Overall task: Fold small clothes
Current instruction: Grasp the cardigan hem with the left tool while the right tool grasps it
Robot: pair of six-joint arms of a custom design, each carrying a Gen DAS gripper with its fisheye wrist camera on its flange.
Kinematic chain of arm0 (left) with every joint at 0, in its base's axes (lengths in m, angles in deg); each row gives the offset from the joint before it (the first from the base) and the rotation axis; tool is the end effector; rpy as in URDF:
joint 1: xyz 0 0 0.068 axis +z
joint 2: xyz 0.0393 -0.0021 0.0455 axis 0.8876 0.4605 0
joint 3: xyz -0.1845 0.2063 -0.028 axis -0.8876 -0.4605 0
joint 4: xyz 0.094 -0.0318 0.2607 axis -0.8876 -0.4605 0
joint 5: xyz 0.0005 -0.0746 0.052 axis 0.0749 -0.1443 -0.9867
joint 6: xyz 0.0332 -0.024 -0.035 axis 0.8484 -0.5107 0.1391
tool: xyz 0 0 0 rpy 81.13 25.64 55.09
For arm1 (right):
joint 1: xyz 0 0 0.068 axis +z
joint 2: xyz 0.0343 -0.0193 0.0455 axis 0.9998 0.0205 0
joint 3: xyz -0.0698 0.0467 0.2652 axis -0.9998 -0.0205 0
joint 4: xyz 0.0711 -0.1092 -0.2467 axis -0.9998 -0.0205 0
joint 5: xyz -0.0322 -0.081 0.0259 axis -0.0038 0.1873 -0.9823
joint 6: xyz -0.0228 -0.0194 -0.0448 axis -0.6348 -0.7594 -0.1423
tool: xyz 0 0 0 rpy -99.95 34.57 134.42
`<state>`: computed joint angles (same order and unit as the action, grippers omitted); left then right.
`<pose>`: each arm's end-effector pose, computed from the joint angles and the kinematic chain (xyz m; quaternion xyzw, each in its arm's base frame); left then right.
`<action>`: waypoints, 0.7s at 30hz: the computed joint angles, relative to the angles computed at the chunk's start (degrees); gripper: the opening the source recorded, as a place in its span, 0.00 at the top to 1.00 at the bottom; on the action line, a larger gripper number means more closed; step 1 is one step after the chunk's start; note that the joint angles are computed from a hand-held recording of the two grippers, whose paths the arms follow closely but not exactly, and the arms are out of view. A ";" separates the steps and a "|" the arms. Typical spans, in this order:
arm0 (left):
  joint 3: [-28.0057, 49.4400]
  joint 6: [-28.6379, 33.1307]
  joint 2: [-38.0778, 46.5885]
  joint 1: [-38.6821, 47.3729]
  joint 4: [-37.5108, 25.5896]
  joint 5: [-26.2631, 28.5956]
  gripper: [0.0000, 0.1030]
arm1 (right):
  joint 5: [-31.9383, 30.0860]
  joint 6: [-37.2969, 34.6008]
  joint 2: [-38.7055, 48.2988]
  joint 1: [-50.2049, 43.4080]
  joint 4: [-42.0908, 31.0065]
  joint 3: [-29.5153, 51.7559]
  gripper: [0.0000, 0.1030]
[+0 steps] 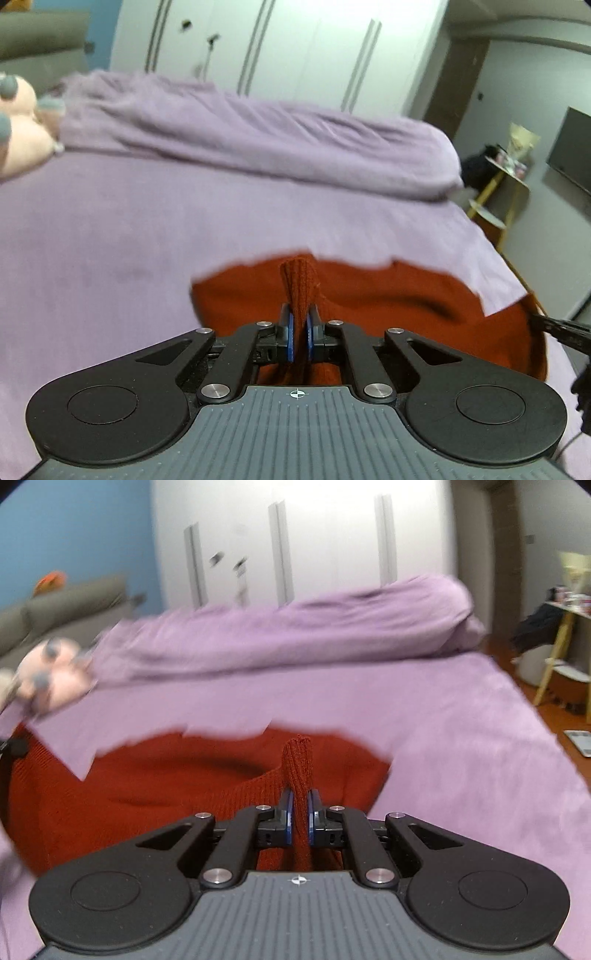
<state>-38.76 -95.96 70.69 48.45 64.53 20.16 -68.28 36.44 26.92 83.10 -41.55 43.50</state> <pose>0.2107 -0.0460 0.1397 -0.1428 0.8747 -0.0799 0.4563 0.3591 -0.0194 0.1052 -0.1527 0.8576 0.1445 0.4695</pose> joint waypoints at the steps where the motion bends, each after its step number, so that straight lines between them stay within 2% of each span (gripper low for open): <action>1: 1.49 0.05 3.93 1.40 2.65 0.32 0.92 | 2.35 1.32 2.03 1.28 0.77 2.03 0.94; 4: 7.71 -0.31 19.45 4.43 8.33 0.80 0.92 | 8.37 2.85 9.97 4.71 -1.78 9.90 0.93; 6: 11.50 -0.97 28.38 5.88 9.09 2.99 0.92 | 10.78 1.93 14.27 6.11 -4.88 13.90 0.93; 8: 13.42 -0.93 33.68 6.86 9.45 5.37 0.91 | 12.49 0.15 16.85 6.93 -6.84 16.06 0.92; 10: 12.57 -0.33 35.91 7.91 11.90 8.90 0.88 | 11.74 -1.35 17.46 6.47 -6.63 16.27 0.87; 11: 11.14 -0.31 36.24 8.48 14.59 10.60 0.81 | 10.98 -1.77 17.68 6.15 -6.88 16.53 0.84; 12: 9.92 0.09 36.49 9.09 16.97 12.00 0.74 | 11.10 -2.32 17.91 6.14 -7.00 16.75 0.75; 13: 9.25 0.63 36.95 9.63 18.38 13.22 0.71 | 11.48 -3.33 18.36 6.12 -7.21 17.17 0.72; 16: 10.00 1.70 38.19 11.49 17.94 17.28 0.68 | 11.78 -3.76 19.32 6.32 -8.62 18.19 0.72; 18: 10.37 0.48 38.65 11.44 18.25 18.65 0.61 | 12.17 -3.39 19.36 6.62 -8.25 17.87 0.73; 21: 10.91 0.39 39.00 11.04 17.76 19.19 0.59 | 13.85 -3.53 18.99 7.35 -5.47 16.17 0.82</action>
<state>-27.85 -95.57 109.69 59.48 82.29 39.35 -54.43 32.90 45.91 90.45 -47.02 59.67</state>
